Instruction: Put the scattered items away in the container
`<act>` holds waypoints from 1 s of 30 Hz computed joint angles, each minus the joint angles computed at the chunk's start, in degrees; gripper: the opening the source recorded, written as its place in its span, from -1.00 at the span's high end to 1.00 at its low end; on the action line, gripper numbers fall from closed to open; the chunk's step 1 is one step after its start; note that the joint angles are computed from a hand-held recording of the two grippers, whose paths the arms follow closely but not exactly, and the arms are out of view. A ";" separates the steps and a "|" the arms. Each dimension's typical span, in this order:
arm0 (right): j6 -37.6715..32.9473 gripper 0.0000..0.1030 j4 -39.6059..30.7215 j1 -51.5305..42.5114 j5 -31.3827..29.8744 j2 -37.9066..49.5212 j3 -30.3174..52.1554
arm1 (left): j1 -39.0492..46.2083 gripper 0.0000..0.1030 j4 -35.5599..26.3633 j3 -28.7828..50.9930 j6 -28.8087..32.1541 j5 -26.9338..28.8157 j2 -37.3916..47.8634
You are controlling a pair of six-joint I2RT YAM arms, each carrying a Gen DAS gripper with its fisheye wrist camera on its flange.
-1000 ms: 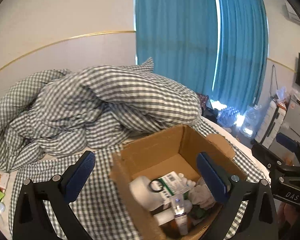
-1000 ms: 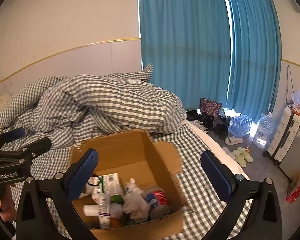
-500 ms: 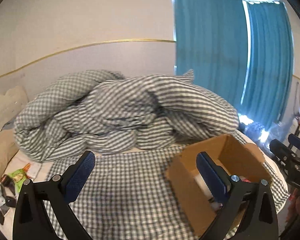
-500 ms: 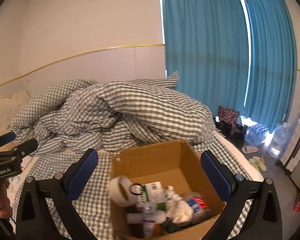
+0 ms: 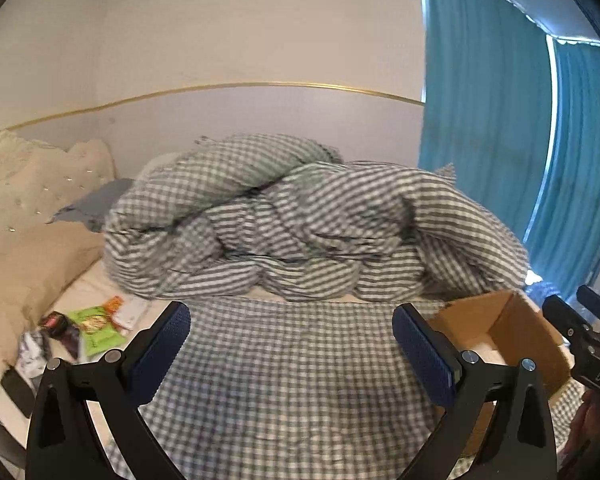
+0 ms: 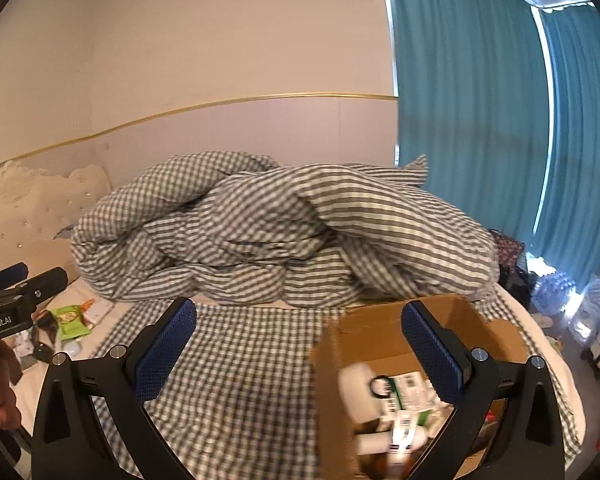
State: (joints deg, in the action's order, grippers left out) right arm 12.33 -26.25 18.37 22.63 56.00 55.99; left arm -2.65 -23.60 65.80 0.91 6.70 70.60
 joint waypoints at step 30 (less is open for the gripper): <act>2.00 -0.99 -0.48 11.78 7.01 6.89 2.71 | 8.35 -1.00 -0.84 -0.87 2.53 4.11 -0.49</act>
